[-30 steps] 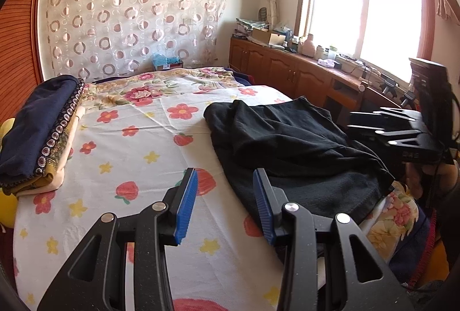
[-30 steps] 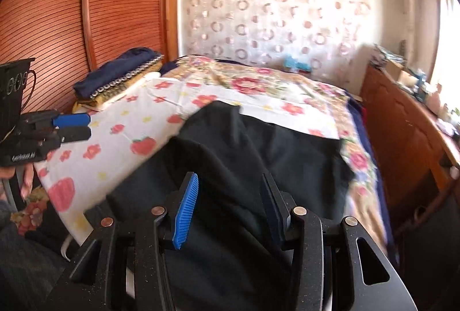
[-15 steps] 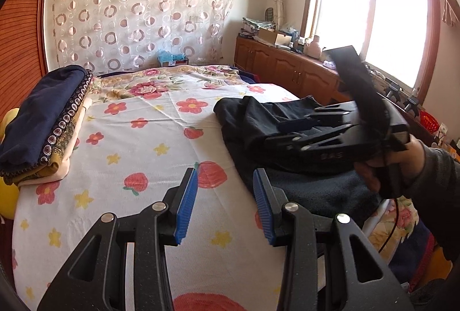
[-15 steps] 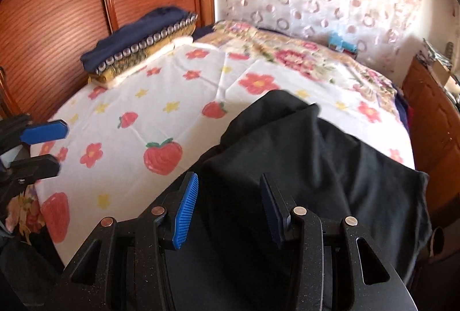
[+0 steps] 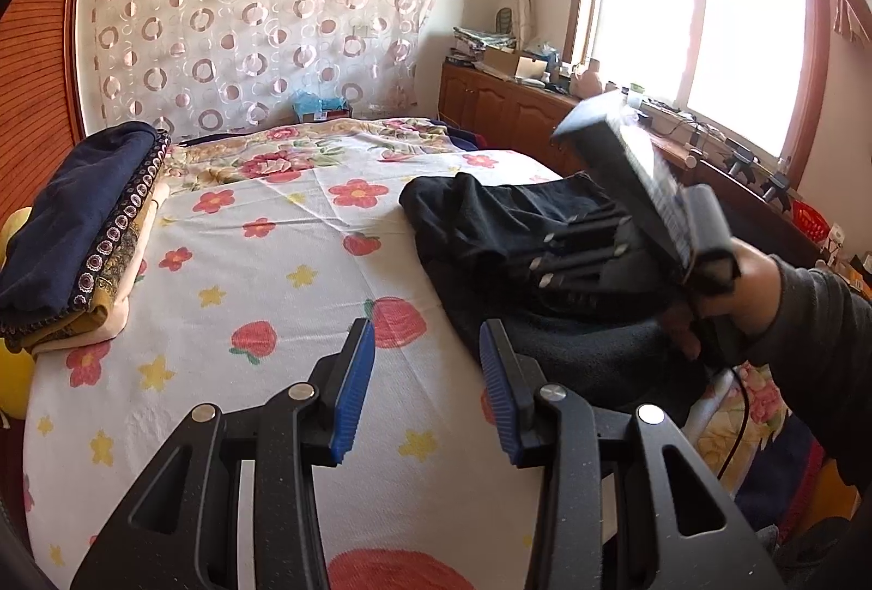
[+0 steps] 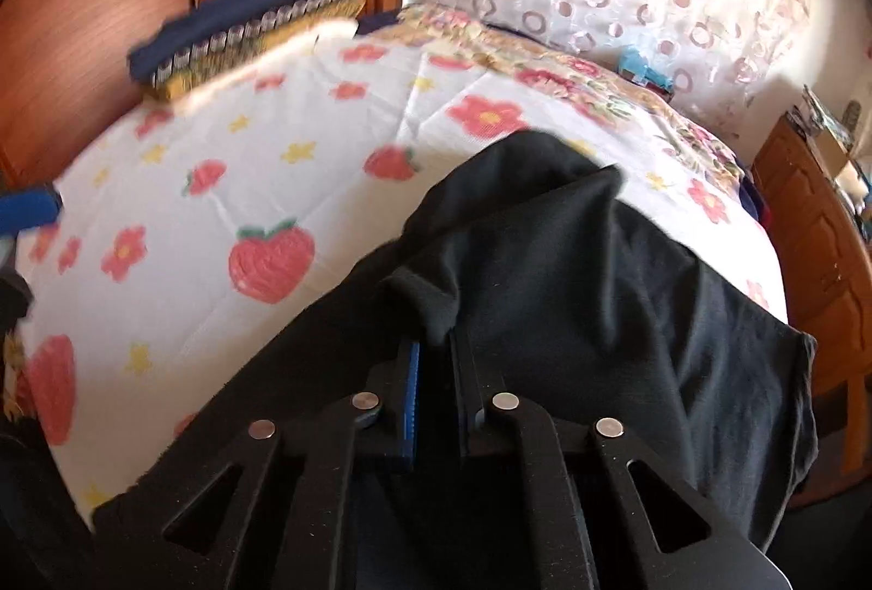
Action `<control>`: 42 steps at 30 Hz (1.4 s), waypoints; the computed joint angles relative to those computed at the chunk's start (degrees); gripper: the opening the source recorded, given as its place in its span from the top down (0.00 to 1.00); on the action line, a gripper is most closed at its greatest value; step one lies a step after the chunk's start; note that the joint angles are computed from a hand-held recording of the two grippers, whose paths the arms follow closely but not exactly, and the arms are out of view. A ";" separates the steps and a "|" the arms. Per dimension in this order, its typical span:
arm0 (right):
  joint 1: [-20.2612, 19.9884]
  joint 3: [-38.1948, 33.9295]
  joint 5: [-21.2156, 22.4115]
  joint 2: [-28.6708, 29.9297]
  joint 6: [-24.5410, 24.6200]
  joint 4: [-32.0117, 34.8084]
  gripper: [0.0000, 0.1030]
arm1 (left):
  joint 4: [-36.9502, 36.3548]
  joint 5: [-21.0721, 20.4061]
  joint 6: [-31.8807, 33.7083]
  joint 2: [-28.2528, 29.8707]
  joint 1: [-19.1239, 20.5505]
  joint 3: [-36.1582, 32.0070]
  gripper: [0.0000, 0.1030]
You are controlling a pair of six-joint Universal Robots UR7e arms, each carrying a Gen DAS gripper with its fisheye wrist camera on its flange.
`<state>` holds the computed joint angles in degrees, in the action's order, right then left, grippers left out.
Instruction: Fold small clothes
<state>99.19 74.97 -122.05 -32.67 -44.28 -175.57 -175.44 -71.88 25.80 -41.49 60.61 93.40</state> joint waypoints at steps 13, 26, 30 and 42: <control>-2.27 -0.23 -3.37 -7.43 0.20 -9.28 0.93 | 0.96 -0.88 0.10 0.15 -0.15 0.29 0.60; -4.49 -7.75 -12.39 -3.88 3.43 -9.46 0.76 | 2.41 -0.98 -0.03 0.82 -0.19 0.07 0.60; -4.74 -5.68 -8.88 -4.93 4.70 -8.14 0.72 | 3.18 -1.24 -0.51 1.69 0.03 -1.47 0.60; -9.01 -9.30 -4.99 -5.61 6.02 -0.83 0.65 | 18.88 -0.22 3.78 13.98 -0.87 -25.59 0.60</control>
